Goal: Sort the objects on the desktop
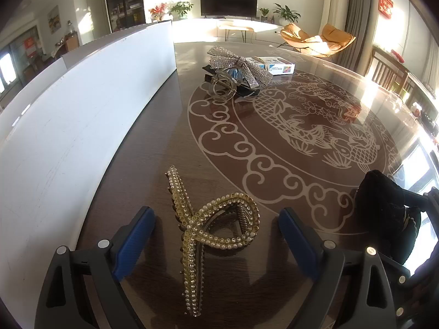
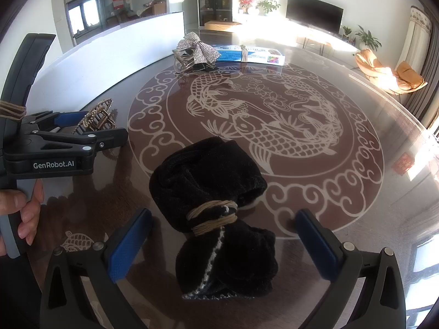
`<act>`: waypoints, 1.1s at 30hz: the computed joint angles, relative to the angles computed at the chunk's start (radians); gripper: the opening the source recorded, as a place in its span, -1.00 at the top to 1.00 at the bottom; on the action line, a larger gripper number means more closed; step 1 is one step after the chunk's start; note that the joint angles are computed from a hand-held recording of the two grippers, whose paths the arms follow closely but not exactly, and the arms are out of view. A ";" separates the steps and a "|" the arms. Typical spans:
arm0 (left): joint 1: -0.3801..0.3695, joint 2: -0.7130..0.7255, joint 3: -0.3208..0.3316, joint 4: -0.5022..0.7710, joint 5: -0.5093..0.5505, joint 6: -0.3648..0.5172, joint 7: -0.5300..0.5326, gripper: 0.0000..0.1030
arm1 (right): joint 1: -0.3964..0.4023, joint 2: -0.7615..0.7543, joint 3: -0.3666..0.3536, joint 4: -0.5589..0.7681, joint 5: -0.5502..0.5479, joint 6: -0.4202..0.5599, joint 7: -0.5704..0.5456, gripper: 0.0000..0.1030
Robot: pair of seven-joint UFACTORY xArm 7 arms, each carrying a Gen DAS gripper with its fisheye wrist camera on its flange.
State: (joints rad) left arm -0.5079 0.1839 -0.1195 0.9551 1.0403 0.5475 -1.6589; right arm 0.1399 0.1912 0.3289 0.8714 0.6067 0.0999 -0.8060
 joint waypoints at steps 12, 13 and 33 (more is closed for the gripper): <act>0.000 0.003 0.003 0.001 -0.006 -0.003 0.003 -0.86 | -0.001 0.000 0.001 -0.001 0.004 0.000 -0.004 -1.00; 0.000 0.003 0.003 0.001 -0.006 -0.003 0.003 -0.86 | -0.001 0.000 0.001 0.000 0.003 0.000 -0.004 -1.00; 0.000 0.003 0.003 0.001 -0.006 -0.004 0.003 -0.86 | -0.003 -0.001 0.002 -0.001 0.004 0.001 -0.005 -1.00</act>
